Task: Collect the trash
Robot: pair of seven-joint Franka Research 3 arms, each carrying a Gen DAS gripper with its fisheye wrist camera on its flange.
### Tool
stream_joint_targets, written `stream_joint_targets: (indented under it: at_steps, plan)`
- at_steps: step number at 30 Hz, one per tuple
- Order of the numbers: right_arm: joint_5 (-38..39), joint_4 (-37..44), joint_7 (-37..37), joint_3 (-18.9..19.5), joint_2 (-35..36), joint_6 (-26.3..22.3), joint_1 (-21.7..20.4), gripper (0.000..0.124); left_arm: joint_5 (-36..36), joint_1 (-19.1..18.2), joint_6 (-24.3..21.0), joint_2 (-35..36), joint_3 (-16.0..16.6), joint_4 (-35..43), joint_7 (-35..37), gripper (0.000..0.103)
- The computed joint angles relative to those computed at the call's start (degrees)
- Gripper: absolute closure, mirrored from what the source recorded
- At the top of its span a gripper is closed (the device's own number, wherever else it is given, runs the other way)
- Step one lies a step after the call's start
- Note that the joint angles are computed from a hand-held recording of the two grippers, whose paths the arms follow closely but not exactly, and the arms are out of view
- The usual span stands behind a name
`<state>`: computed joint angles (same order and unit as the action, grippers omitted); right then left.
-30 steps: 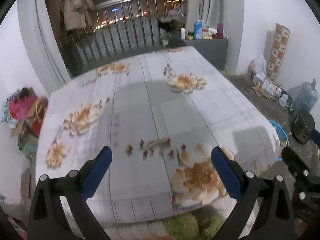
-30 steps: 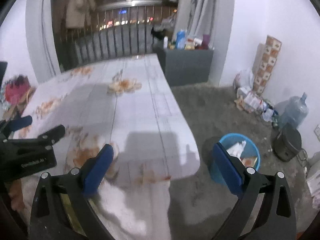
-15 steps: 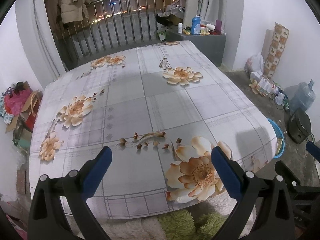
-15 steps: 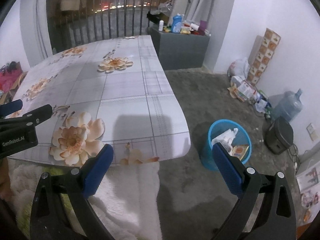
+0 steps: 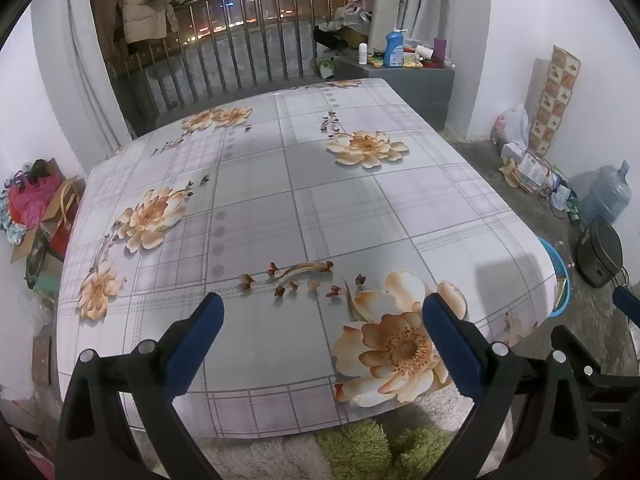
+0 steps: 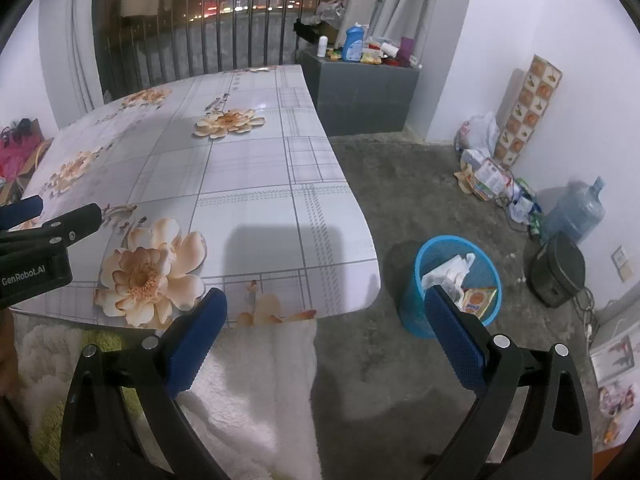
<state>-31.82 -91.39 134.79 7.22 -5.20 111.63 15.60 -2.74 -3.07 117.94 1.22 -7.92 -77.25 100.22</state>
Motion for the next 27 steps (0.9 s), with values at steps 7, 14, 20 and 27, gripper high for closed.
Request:
stream_joint_targets:
  at_steps: [7,14,20,27]
  plan:
    - [-0.1,0.1,0.0,0.0,0.1,-0.2,0.0,0.029,0.2,0.0,-0.1,-0.1,0.0,-0.1,-0.5,0.006]
    - [0.0,0.1,0.0,0.0,0.1,-0.1,0.1,0.029,0.6,0.0,-0.5,-0.1,0.0,-0.1,-0.8,0.006]
    - [0.1,-0.3,-0.1,0.0,-0.1,0.2,0.0,0.029,0.6,0.0,-0.5,0.0,0.0,0.0,-0.7,0.006]
    - [0.2,-0.7,-0.4,-0.1,-0.3,0.5,0.0,0.029,0.6,0.1,-0.4,0.0,0.0,-0.2,-0.8,0.006]
